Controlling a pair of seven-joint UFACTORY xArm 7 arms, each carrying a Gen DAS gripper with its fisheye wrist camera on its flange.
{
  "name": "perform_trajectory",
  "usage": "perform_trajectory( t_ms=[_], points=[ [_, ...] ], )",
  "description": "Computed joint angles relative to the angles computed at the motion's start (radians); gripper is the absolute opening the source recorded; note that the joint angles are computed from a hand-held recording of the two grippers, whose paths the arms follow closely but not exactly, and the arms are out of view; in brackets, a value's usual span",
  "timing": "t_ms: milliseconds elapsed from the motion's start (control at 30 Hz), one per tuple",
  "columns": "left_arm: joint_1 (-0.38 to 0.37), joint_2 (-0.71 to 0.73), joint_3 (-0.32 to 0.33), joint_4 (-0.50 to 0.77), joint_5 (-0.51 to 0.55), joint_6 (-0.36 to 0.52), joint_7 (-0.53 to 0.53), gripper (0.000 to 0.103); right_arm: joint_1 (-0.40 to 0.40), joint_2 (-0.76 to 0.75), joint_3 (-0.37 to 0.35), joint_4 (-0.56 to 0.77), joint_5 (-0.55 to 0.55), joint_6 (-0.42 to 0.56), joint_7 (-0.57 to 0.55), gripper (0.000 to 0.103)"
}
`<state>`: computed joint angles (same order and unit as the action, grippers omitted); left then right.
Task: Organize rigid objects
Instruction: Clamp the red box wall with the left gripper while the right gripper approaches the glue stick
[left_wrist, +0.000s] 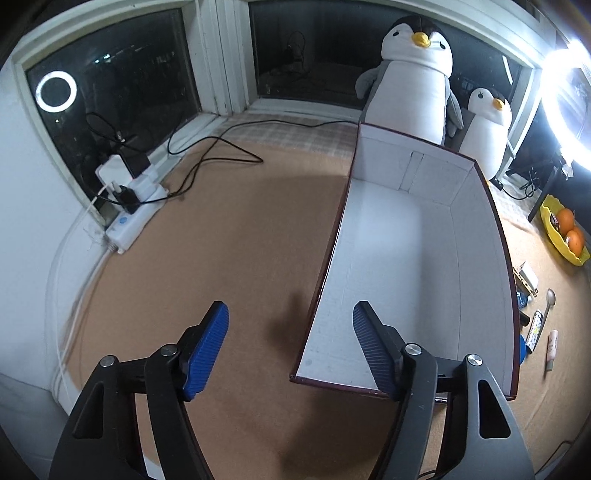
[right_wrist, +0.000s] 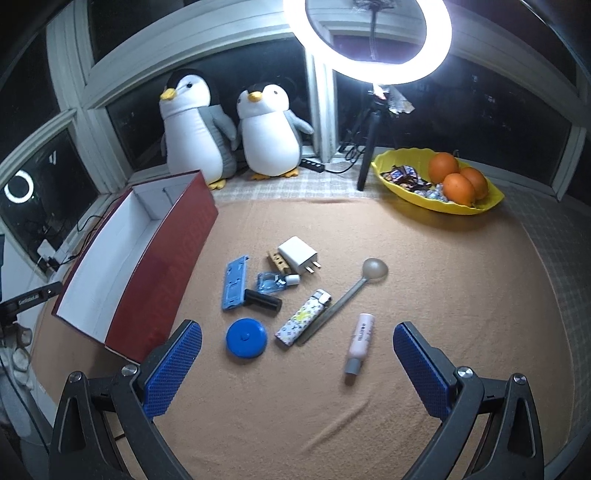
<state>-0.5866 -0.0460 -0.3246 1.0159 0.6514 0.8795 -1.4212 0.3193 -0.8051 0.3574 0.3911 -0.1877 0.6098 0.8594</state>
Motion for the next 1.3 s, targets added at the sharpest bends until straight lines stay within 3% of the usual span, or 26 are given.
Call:
perform_trajectory(
  t_ms=[533, 867, 1033, 1100, 1300],
  points=[
    [0.006, 0.023, 0.020, -0.017, -0.019, -0.056, 0.026, 0.058, 0.086, 0.366, 0.040, 0.120, -0.015, -0.157, -0.018, 0.101],
    [0.010, 0.041, 0.029, -0.027, -0.042, -0.098, 0.047, 0.038, 0.142, 0.590, -0.011, 0.212, -0.032, -0.195, -0.043, 0.080],
    [0.009, 0.045, 0.034, -0.034, -0.049, -0.114, 0.049, 0.036, 0.162, 0.665, -0.035, 0.249, -0.031, -0.206, -0.055, 0.069],
    [0.009, 0.047, 0.035, -0.034, -0.049, -0.115, 0.049, 0.033, 0.173, 0.699, -0.043, 0.269, -0.024, -0.206, -0.067, 0.059],
    [0.009, 0.055, 0.039, -0.039, -0.059, -0.129, 0.053, 0.023, 0.193, 0.755, -0.063, 0.300, -0.045, -0.195, -0.057, 0.050]
  ],
)
